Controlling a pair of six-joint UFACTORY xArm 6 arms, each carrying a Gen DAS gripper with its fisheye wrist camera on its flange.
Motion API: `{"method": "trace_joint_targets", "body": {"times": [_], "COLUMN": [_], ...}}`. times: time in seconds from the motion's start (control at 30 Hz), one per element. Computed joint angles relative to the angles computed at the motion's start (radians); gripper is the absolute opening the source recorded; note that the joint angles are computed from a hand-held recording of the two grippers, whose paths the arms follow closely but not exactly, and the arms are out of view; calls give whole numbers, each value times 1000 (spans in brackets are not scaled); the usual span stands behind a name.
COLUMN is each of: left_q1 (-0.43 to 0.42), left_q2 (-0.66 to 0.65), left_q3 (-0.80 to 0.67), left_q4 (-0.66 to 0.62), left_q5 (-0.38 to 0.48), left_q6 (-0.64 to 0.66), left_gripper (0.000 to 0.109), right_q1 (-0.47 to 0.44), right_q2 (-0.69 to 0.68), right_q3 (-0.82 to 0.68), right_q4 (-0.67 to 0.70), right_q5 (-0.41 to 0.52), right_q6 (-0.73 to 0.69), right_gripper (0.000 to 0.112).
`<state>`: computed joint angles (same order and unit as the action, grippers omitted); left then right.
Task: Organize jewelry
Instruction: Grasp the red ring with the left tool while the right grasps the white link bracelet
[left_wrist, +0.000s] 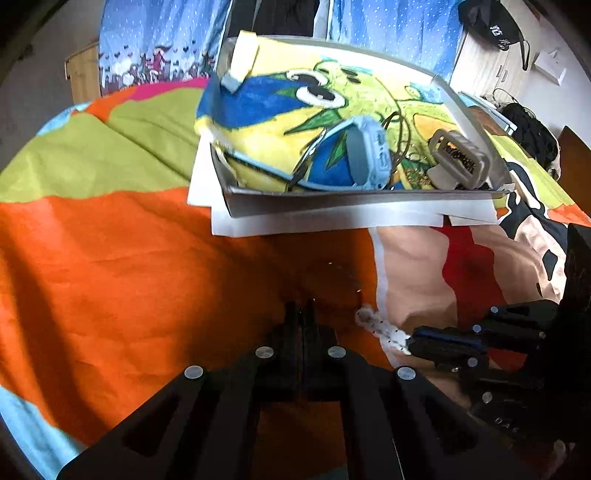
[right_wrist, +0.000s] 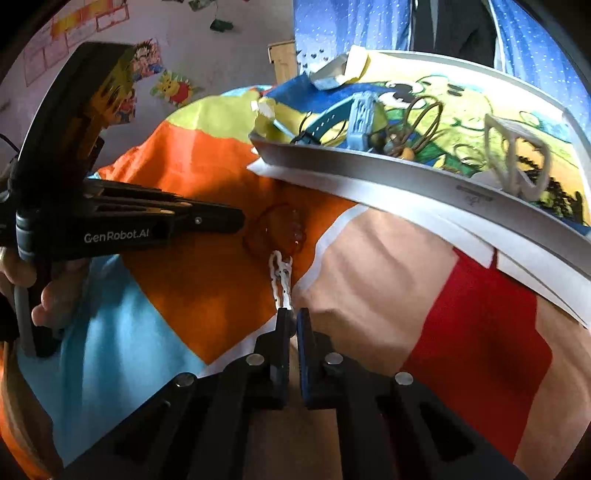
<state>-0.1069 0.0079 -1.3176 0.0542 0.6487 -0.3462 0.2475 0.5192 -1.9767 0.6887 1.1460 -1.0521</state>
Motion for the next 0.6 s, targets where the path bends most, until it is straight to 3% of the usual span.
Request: {"method": "trace_joint_targets", "body": {"times": [0.23, 0.6], "left_q1": [-24, -25], "left_q2": [-38, -53], "left_q3": [13, 24], "left_q4": [72, 60], "left_q5": [-25, -49], "left_q6": [-51, -59], "left_gripper": [0, 0], "right_q1": [-30, -39], "right_q2": [-52, -53], "right_q3": [49, 38], "right_q4": [49, 56], "right_q5": [-26, -37], "right_q6": [-15, 8], "right_gripper": [3, 3]}}
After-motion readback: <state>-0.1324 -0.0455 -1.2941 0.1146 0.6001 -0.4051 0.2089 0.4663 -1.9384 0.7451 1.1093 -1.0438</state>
